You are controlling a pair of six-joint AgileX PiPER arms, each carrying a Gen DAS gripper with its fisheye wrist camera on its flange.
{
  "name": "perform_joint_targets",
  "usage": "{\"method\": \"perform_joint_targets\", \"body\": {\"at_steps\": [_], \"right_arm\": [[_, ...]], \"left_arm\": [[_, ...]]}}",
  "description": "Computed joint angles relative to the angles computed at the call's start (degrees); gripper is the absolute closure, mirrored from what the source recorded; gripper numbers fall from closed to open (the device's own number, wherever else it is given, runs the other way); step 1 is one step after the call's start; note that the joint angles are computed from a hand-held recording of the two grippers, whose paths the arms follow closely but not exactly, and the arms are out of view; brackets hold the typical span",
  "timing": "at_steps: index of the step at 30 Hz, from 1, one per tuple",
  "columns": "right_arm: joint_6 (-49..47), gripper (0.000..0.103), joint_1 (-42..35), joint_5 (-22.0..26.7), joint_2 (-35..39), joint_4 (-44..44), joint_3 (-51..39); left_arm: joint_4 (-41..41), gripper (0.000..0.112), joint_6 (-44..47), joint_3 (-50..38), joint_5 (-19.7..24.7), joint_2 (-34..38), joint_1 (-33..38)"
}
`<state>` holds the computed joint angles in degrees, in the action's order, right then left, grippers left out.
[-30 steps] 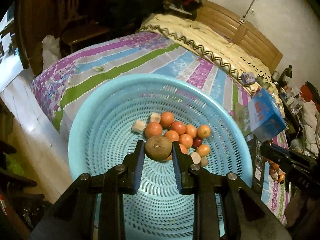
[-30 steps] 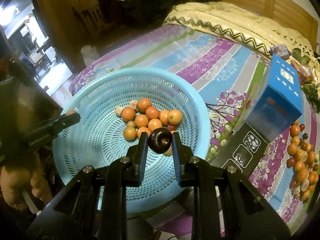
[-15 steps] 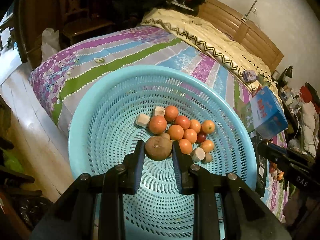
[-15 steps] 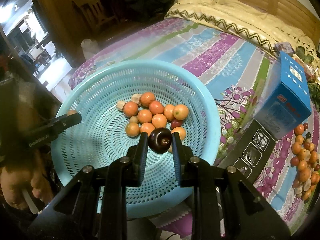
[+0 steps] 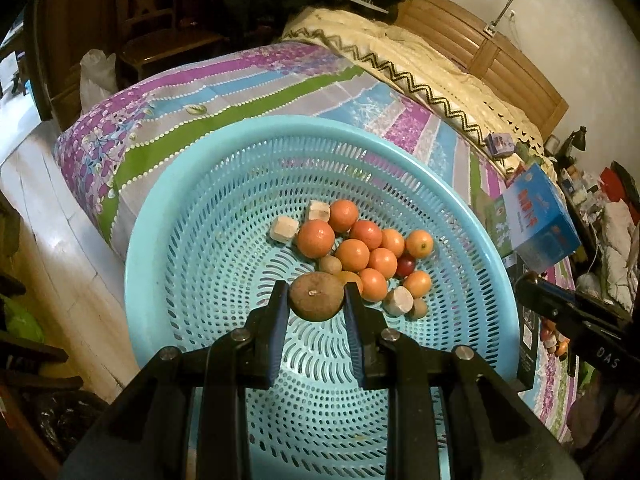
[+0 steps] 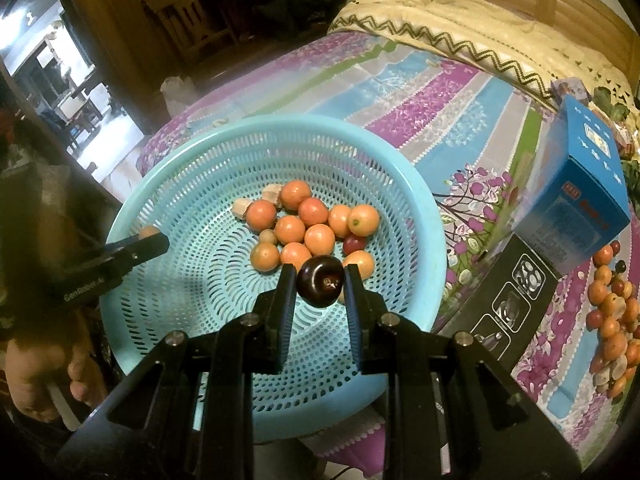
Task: Organize fruits
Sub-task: 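Open the left tool and right tool to drop both fruits into the basket, then move both tools back over the fruit pile on the bed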
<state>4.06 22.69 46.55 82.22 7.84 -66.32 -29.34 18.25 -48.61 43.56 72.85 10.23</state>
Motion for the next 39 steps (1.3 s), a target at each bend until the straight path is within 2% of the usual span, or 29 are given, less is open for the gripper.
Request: {"method": "perform_joint_targets", "body": {"at_steps": [2, 4, 7, 11, 12, 13, 15, 25, 39], "right_arm": [[-0.15, 0.078, -0.16, -0.34, 0.15, 0.45, 0.23], [-0.22, 0.078, -0.28, -0.53, 0.28, 0.66, 0.30], [-0.32, 0.078, -0.40, -0.65, 0.30, 0.73, 0.42], [-1.10, 0.077, -0.93, -0.77, 0.43, 1.68, 0.57], [-0.99, 0.068, -0.93, -0.90, 0.41, 1.61, 0.65], [-0.71, 0.054, -0.88, -1.06, 0.30, 1.43, 0.77], [-0.04, 0.044, -0.74, -1.68, -0.06, 1.28, 1.19], [0.01, 0.044, -0.70, -1.73, -0.12, 1.32, 1.19], [-1.23, 0.044, -2.28, -1.71, -0.40, 2.86, 1.45]], "left_arm": [[0.56, 0.082, -0.62, -0.31, 0.19, 0.44, -0.53], [0.64, 0.070, -0.80, -0.15, -0.14, 0.36, -0.92], [0.82, 0.062, -1.23, -0.12, -0.33, 0.56, -1.12], [0.73, 0.059, -1.44, 0.09, -0.55, 0.58, -1.19], [0.69, 0.059, -1.38, 0.06, -0.50, 0.62, -1.17], [0.68, 0.058, -1.41, 0.03, -0.48, 0.68, -1.19], [0.71, 0.057, -1.39, 0.08, -0.48, 0.65, -1.21], [0.79, 0.052, -1.73, 0.40, -0.95, 0.44, -1.64], [3.03, 0.051, -4.77, -0.19, -1.68, 0.78, -4.27]]}}
